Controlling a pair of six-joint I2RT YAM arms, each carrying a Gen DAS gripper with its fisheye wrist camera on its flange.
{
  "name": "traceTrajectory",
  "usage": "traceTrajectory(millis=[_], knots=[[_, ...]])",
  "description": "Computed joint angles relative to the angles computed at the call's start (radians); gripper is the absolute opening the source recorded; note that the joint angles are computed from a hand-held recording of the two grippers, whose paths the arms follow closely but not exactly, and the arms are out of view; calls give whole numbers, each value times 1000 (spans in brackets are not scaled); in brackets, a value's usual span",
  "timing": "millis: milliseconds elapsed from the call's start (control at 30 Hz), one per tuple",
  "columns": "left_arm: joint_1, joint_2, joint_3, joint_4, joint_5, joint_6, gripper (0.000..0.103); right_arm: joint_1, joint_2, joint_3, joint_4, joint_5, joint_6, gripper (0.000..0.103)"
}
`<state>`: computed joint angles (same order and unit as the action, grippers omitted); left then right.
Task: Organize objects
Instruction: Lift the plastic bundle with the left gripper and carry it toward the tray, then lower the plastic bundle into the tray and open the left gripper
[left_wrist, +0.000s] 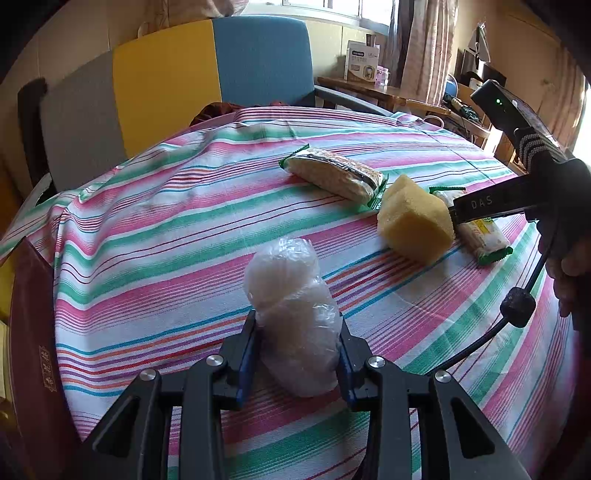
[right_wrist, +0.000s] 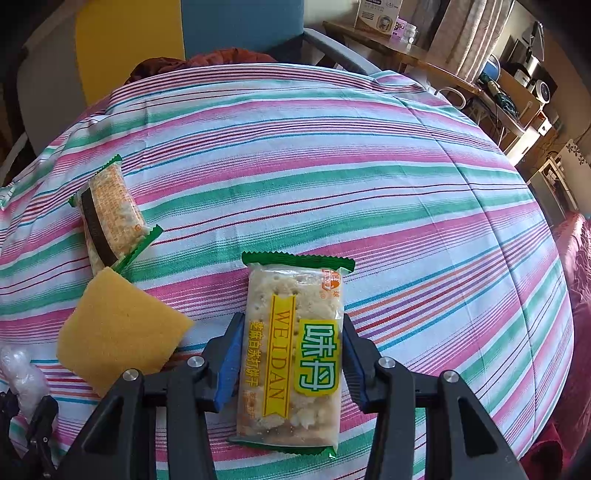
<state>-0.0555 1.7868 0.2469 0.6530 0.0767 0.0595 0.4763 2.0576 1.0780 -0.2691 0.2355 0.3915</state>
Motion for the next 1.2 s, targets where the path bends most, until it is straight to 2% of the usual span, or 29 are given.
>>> traceTrajectory(millis=[200, 333, 400, 533, 633, 700, 833, 967, 1100, 1200], knots=[[9, -55, -7, -51, 3, -4, 35, 3, 5, -10, 33, 0, -1, 48], [28, -220, -49, -151, 30, 0, 35, 3, 23, 4, 44, 4, -7, 48], [55, -353, -65, -249, 59, 7, 35, 3, 30, 10, 49, 6, -11, 48], [166, -650, -72, -516, 166, 45, 35, 3, 39, 15, 59, 14, -19, 48], [329, -823, -57, -714, 280, 127, 35, 8, 38, 11, 64, 25, -22, 48], [481, -868, -33, -819, 374, 215, 35, 12, 35, 7, 67, 32, -23, 48], [837, -805, 33, -948, 541, 452, 35, 18, 46, 18, 67, 46, -24, 48], [1158, -570, 155, -1015, 628, 665, 35, 22, 49, 23, 63, 56, -22, 48], [1306, -358, 267, -1016, 623, 745, 35, 15, 59, 33, 63, 54, -29, 48], [1312, -278, 318, -1012, 598, 735, 35, 23, 54, 32, 56, 60, -24, 48]])
